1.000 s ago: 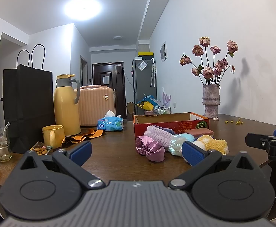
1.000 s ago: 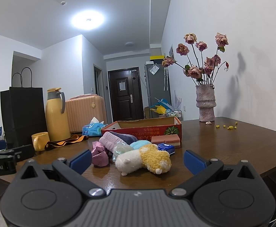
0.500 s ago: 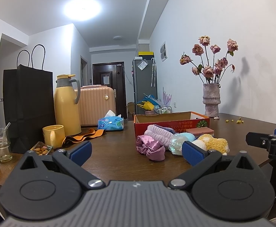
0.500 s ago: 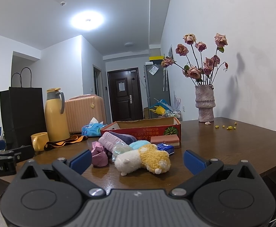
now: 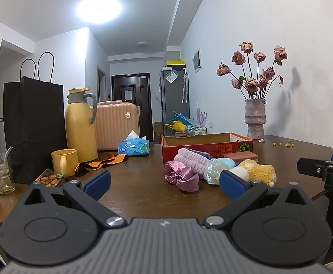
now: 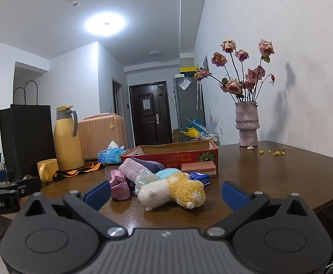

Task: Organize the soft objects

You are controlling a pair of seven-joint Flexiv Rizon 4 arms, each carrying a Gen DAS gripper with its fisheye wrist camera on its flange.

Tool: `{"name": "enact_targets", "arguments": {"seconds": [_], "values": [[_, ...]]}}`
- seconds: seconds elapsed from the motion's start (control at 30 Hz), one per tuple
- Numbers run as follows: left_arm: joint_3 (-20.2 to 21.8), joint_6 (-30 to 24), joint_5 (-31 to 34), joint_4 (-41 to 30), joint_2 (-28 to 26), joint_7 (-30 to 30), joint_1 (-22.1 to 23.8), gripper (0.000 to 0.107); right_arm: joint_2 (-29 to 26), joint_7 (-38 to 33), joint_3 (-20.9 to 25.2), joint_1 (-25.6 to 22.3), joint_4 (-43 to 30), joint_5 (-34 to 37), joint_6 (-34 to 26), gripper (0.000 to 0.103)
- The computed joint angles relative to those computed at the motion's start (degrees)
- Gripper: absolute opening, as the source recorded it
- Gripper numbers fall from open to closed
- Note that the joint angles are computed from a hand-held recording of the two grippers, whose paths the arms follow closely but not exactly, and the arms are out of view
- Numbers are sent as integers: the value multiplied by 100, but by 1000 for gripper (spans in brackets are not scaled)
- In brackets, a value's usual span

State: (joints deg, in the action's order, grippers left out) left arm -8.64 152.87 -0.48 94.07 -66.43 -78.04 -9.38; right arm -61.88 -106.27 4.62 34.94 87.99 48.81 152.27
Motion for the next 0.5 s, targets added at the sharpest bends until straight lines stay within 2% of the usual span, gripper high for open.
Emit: {"name": "enact_targets", "arguments": {"seconds": [0.27,0.4,0.5], "values": [[-1,-24,-26,-2,-23,-1,-6,103,-2,3,-3,-7,20,-37,-15,103],[-8,-129,-130,-69,-49,7,-15,103,-34,-81,-40,-19,-79,16,-59,103],[-44,-355,20,-240,-143,-81,74,103,-116,-238,-102,-42,-219,63,-128,103]]}}
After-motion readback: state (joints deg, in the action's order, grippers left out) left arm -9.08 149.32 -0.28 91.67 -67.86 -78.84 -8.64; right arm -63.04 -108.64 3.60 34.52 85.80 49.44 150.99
